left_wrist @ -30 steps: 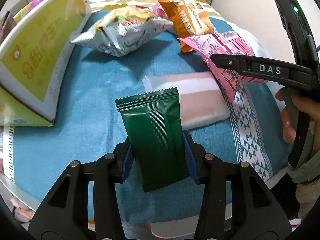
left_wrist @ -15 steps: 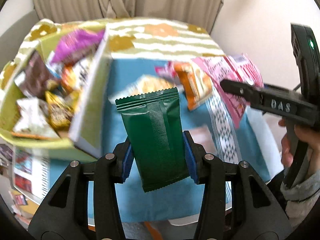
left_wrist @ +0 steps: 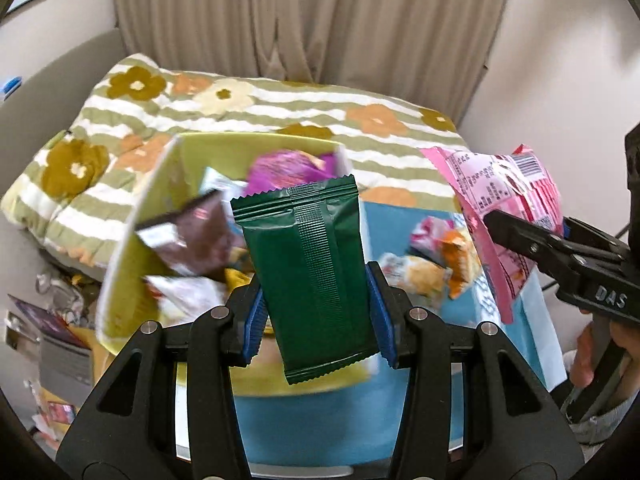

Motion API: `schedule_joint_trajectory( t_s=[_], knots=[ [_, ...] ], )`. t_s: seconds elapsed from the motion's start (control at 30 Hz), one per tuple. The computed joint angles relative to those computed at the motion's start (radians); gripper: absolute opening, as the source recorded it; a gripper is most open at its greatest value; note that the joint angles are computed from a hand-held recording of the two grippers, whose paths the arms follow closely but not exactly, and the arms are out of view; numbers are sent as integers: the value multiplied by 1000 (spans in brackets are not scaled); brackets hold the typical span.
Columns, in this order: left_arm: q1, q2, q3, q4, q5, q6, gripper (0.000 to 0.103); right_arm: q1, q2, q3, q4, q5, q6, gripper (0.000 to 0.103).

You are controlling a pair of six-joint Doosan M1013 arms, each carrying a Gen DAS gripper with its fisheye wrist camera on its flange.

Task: Organize snacks
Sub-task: 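Carry both snacks into the green box and open both tools to release them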

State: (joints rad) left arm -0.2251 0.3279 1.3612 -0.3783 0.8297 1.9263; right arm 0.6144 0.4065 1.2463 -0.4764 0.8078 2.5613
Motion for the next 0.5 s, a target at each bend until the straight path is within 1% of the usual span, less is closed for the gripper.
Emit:
schedule_joint_trajectory(
  t_s=[0.17,0.3,0.37,0.5],
  knots=[
    [50,57,-68,-3,44,28,42,8,86,-131,47,42,-37,69],
    [83,108,-129,-9,106,75,42,15,151,-223,70,86,-40,69],
    [94,128,-148,-15,130,106,42,20,184,-270,72,117,-30,69],
    [109,165,-183,-34,187,175,42,25,227,-327,71,162,5,69]
  ],
)
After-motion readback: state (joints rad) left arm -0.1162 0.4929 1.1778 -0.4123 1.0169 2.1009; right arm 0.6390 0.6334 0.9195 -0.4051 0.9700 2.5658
